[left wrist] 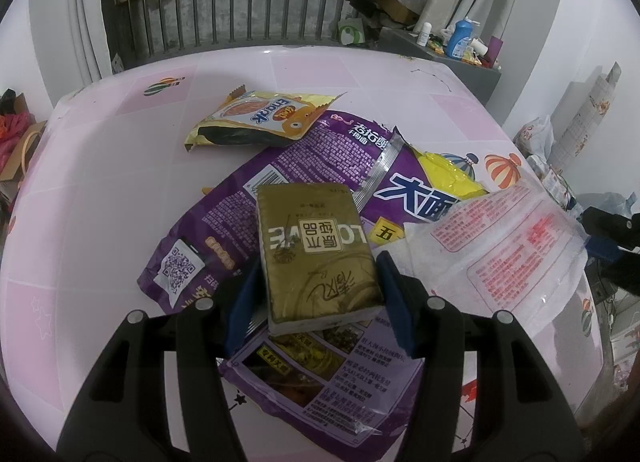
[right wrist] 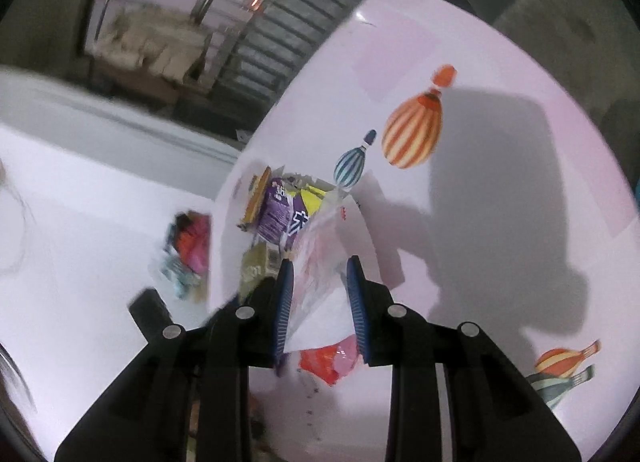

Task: Collect trash
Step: 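Hold the gold box in the left tool while the right tool lifts the clear bag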

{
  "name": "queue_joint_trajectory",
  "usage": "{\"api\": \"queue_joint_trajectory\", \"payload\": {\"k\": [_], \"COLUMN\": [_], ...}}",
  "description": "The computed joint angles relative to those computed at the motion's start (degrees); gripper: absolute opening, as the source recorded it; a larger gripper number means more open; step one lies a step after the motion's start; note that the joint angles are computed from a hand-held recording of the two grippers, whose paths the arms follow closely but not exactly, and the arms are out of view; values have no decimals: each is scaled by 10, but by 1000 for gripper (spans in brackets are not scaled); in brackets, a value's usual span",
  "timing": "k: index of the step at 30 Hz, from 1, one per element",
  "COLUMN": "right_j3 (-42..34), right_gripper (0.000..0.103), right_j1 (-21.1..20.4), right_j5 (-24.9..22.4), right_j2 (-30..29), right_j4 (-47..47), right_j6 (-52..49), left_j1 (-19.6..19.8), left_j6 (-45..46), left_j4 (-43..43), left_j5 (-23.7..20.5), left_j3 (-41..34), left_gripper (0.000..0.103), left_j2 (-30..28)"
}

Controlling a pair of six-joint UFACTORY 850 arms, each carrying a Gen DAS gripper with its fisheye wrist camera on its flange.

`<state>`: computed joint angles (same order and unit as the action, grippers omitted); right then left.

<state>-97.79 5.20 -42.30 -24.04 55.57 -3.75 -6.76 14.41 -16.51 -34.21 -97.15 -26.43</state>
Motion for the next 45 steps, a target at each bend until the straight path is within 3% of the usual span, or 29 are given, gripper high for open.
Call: {"api": "queue_joint_trajectory", "payload": {"k": [8, 12, 16, 18, 20, 27, 31, 36, 39, 45], "right_j3": [-80, -96, -98, -103, -105, -82, -53, 7, 24, 27], "right_gripper": [28, 29, 42, 42, 42, 42, 42, 42, 43, 43], "right_j1": [40, 53, 64, 66, 63, 31, 16, -13, -13, -7], "right_j5": [-8, -11, -5, -5, -6, -30, -33, -83, -104, -89], "right_j2": [-12, -14, -6, -7, -9, -14, -9, -2, -6, -27], "right_j4": [-244, -311, -355, -361, -338, -102, -22, 152, 182, 188], "right_j6": [54, 68, 73, 76, 65, -29, -36, -62, -46, 7], "left_j1": [0, 0, 0, 0, 0, -1, 0, 0, 0, 0], "left_j6": [0, 1, 0, 0, 0, -1, 2, 1, 0, 1], "left_j4": [0, -1, 0, 0, 1, 1, -1, 0, 0, 0], "left_j5": [0, 0, 0, 0, 0, 1, 0, 0, 1, 0], "left_j3": [-1, 0, 0, 0, 0, 1, 0, -1, 0, 0], "left_gripper": [54, 54, 54, 54, 54, 54, 54, 54, 54, 54], "left_j2": [0, 0, 0, 0, 0, 0, 0, 0, 0, 0]}}
